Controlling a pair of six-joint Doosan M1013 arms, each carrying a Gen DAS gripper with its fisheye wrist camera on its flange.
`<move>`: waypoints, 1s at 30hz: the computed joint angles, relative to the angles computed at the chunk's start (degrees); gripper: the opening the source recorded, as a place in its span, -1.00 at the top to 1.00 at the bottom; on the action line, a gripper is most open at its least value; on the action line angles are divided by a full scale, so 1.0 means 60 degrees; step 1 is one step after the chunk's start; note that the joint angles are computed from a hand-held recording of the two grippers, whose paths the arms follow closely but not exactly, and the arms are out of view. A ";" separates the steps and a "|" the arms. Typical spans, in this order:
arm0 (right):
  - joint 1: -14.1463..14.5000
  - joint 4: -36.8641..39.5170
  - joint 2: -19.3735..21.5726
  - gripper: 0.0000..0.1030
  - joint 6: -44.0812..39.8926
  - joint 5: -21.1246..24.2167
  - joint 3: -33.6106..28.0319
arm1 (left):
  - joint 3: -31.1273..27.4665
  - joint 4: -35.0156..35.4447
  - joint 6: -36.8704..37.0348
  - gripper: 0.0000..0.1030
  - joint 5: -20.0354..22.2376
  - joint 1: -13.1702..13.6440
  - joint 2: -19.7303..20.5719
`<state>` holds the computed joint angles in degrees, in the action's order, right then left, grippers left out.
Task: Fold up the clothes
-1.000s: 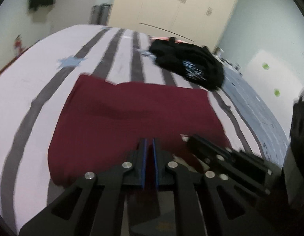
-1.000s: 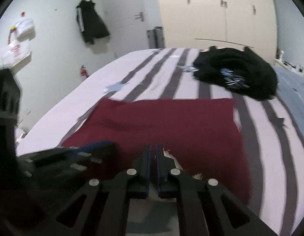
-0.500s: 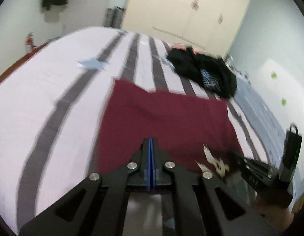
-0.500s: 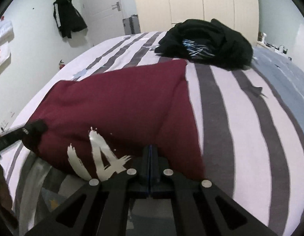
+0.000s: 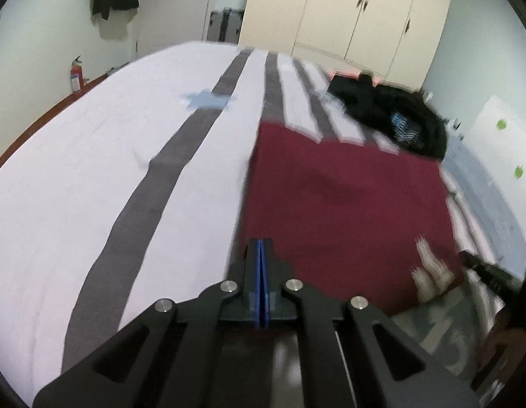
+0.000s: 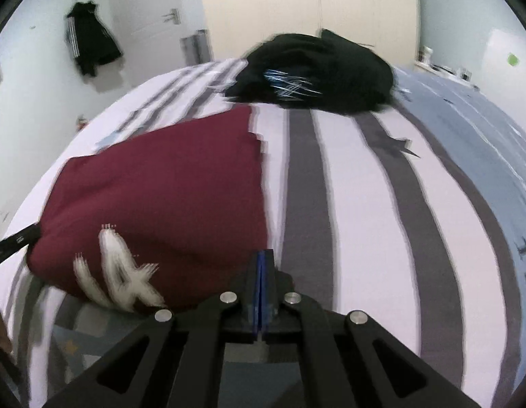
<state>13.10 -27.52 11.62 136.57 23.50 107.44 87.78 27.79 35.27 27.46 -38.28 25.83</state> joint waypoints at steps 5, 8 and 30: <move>-0.0083 -0.0568 -0.0173 0.91 0.0577 0.0176 0.0010 | -0.0022 0.0856 -0.1270 0.95 0.0148 0.0130 -0.0185; 0.0039 -0.1029 -0.0238 0.91 0.0598 -0.0203 -0.0252 | -0.0388 0.1295 -0.1344 0.95 -0.0362 0.0103 -0.0170; -0.0134 0.2784 0.2003 1.00 -0.3709 -0.0098 -0.2651 | -0.3432 -0.2659 0.2950 0.96 0.0885 0.0332 0.2010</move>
